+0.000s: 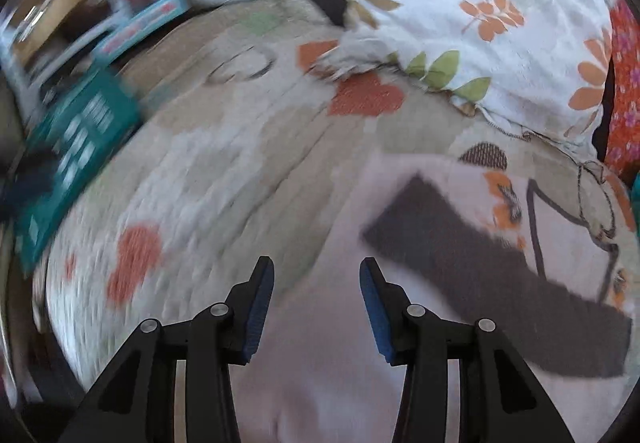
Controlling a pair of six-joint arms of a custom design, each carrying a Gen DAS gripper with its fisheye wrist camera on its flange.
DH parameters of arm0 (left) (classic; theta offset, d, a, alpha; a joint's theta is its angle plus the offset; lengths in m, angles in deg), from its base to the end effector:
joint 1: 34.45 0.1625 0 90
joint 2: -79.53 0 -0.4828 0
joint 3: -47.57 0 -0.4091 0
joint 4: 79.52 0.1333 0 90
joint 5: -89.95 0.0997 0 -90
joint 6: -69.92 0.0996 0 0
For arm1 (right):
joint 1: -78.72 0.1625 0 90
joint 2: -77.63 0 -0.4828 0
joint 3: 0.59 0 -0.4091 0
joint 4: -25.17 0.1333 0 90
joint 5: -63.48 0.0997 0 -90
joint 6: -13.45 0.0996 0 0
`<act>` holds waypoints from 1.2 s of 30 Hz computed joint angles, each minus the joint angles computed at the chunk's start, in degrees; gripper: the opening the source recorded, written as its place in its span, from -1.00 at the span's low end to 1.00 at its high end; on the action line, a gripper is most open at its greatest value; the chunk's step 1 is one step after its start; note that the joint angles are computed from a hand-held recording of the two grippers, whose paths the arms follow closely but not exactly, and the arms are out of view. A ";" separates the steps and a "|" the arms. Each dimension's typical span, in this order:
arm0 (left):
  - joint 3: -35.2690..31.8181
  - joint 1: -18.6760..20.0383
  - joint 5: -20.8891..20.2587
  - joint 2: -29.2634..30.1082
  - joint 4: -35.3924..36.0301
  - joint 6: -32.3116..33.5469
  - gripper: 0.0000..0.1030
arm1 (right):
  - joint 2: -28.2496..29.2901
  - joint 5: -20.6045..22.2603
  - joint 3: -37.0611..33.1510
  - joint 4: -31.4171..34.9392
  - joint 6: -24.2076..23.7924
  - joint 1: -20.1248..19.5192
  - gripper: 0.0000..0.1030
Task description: Fold small clothes
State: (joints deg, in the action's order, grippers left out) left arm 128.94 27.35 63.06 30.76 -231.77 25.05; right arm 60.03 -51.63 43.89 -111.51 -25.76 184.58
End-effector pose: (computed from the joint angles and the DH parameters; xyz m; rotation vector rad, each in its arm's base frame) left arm -0.1689 -0.7851 0.3154 -0.6765 2.1370 -1.2794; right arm 0.3470 -0.8884 0.0724 1.1237 -2.3763 0.3306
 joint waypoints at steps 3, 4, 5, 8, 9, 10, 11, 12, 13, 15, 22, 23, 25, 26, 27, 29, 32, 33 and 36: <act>-0.45 -0.52 2.00 0.77 0.65 0.69 0.21 | -4.84 -1.66 11.24 -7.42 -6.35 0.22 -0.02; -0.74 -0.82 3.11 1.31 0.53 1.70 0.21 | -6.03 -2.08 14.00 -9.67 -8.05 0.15 -0.02; -1.00 -1.08 3.89 1.79 0.40 2.53 0.21 | -6.85 -2.52 16.36 -12.05 -9.44 0.11 -0.01; -1.44 -1.59 4.34 2.86 -1.64 6.41 0.21 | -8.73 -3.03 20.84 -15.56 -10.86 -0.21 -0.01; -1.60 -1.66 4.28 3.13 -2.29 7.39 0.21 | -8.90 -3.12 20.99 -15.43 -10.38 -0.39 -0.01; -1.71 -1.74 4.49 3.33 -2.72 8.04 0.21 | -9.07 -3.25 21.03 -15.29 -9.71 -0.51 0.00; -1.72 -1.83 4.82 3.46 -2.82 8.15 0.23 | -9.26 -3.30 21.07 -14.99 -8.74 -0.71 0.02; -1.77 -1.87 5.25 3.59 -2.88 8.28 0.26 | -9.44 -3.34 21.26 -14.87 -8.04 -0.78 0.03; -1.76 -1.87 5.75 3.66 -2.73 8.15 0.32 | -9.55 -3.40 21.26 -14.74 -7.18 -0.91 0.04; -1.80 -1.92 6.68 3.74 -1.72 7.31 0.33 | -9.72 -3.22 21.27 -14.30 -5.80 -1.09 0.04; -1.22 -1.71 6.30 3.13 -0.79 5.18 0.35 | -9.90 -3.25 23.62 -17.19 -6.94 -1.15 0.05; -1.07 -1.63 6.21 2.94 -0.75 4.68 0.35 | -9.84 -3.22 24.26 -18.13 -7.83 -1.09 0.05; -0.80 -1.55 6.23 2.61 -0.53 3.98 0.35 | -9.52 -3.41 25.75 -20.78 -10.51 -0.86 0.05; -0.67 -1.51 6.36 2.42 -0.40 3.67 0.35 | -9.24 -3.77 26.42 -22.32 -12.00 -0.73 0.05; -0.51 -1.49 6.46 2.26 -0.43 3.56 0.35 | -8.64 -4.54 27.02 -24.36 -14.26 -0.51 0.05; -0.16 -1.42 6.83 1.91 -0.54 2.95 0.35 | -7.05 -6.48 27.23 -28.81 -18.83 -0.07 0.06; 0.43 -1.20 6.93 1.20 -0.79 1.61 0.35 | -3.81 -8.85 26.56 -38.38 -26.48 0.83 0.05; 0.65 -1.16 6.98 1.00 -0.86 1.25 0.36 | -2.71 -9.94 25.66 -40.14 -27.76 1.15 0.05; 0.99 -0.98 6.77 0.57 -0.80 -0.03 0.37 | 0.32 -12.97 21.16 -39.01 -26.07 1.88 -0.31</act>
